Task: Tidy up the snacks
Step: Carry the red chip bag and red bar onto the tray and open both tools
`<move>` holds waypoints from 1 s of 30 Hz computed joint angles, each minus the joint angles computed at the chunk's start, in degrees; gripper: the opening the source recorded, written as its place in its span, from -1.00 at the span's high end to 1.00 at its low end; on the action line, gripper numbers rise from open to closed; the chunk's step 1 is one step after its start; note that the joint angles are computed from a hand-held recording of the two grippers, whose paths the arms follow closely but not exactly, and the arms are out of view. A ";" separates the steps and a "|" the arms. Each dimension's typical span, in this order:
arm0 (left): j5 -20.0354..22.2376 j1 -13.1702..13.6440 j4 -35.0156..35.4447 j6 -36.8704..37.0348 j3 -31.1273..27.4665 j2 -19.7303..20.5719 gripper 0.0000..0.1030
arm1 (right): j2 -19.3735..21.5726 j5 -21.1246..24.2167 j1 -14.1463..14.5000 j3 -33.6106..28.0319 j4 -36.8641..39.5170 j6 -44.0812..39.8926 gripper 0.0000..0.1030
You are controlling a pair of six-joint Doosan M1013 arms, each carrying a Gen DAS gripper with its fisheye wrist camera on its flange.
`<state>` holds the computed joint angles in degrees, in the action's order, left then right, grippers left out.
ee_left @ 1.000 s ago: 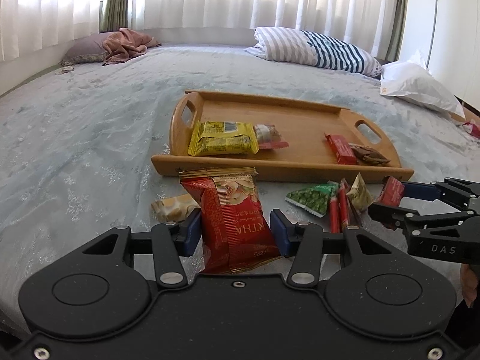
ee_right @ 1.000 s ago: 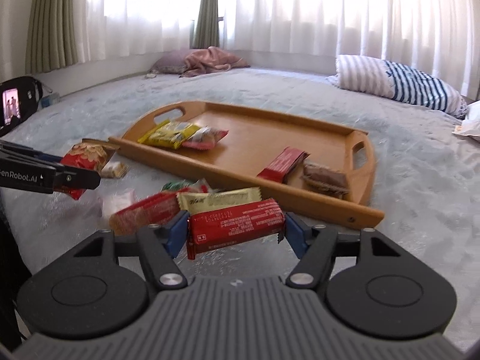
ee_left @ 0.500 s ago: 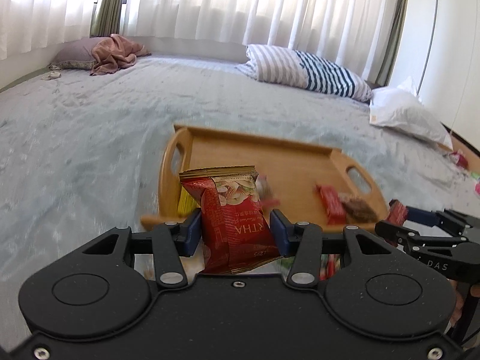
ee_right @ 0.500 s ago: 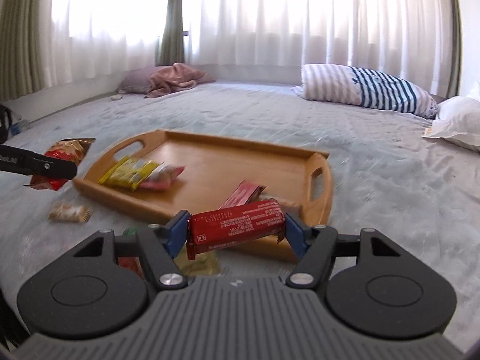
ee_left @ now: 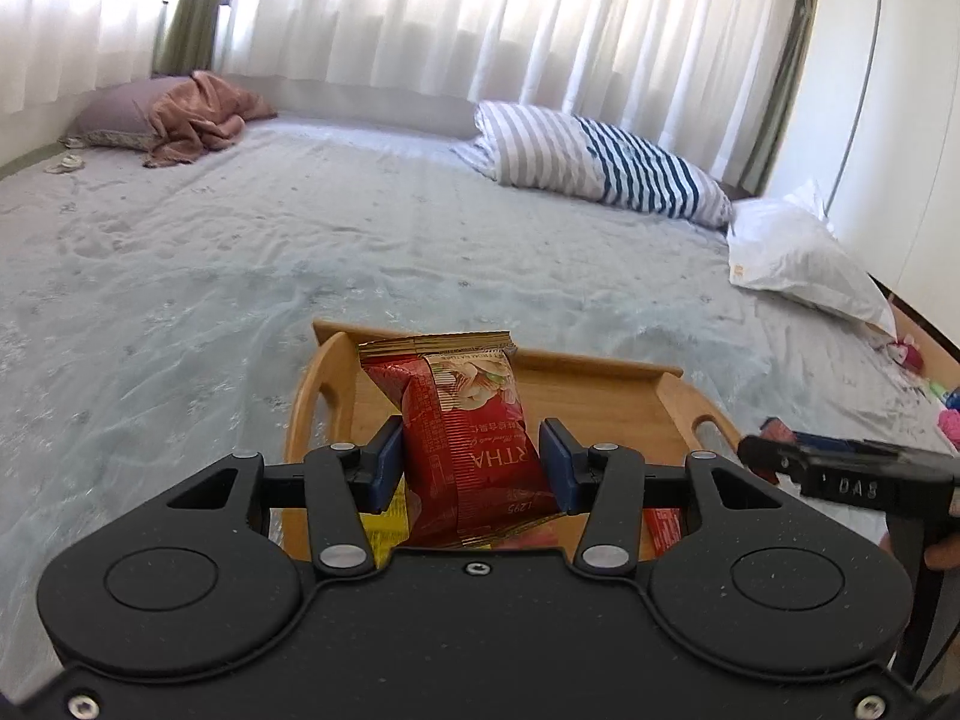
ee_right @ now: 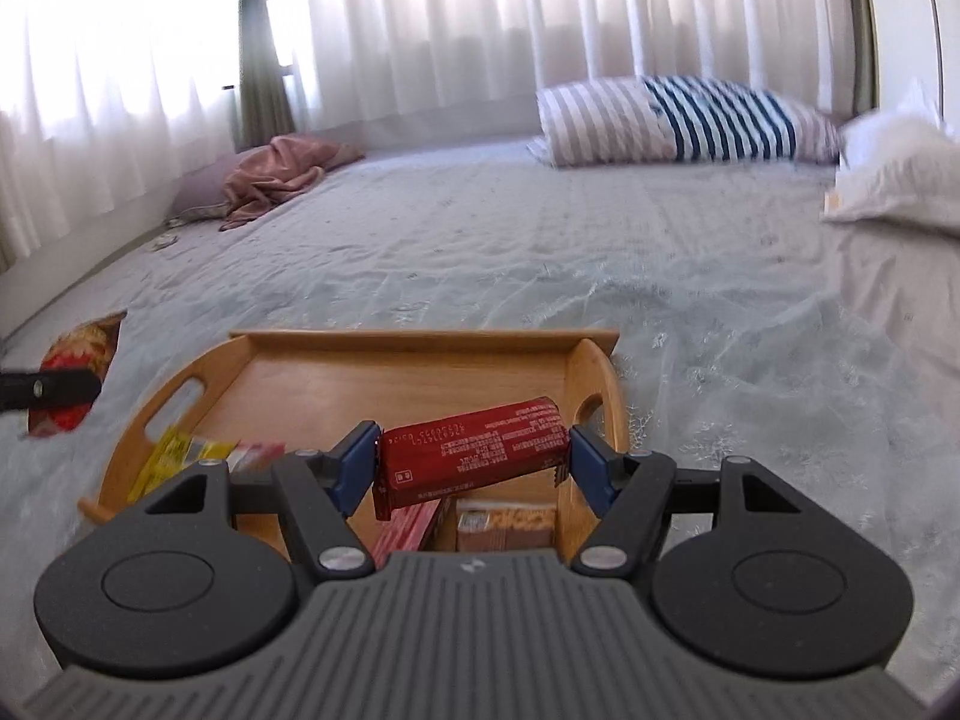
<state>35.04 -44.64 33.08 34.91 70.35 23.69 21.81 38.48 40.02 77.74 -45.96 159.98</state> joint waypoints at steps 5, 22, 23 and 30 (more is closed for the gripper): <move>2.38 1.98 -9.60 8.48 -4.84 3.43 0.12 | 2.29 2.15 -1.69 -3.50 6.13 -3.44 -0.36; 10.90 3.82 -11.51 11.41 -14.10 11.46 0.12 | 8.12 8.22 -3.07 -10.09 12.60 -3.97 -0.36; 11.17 3.87 -11.59 11.63 -14.32 11.68 0.12 | 8.26 8.36 -3.05 -10.17 12.37 -3.65 -0.36; 12.37 3.98 -11.33 12.79 -15.28 12.66 0.12 | 8.55 7.85 -3.07 -9.97 11.48 -2.04 -0.37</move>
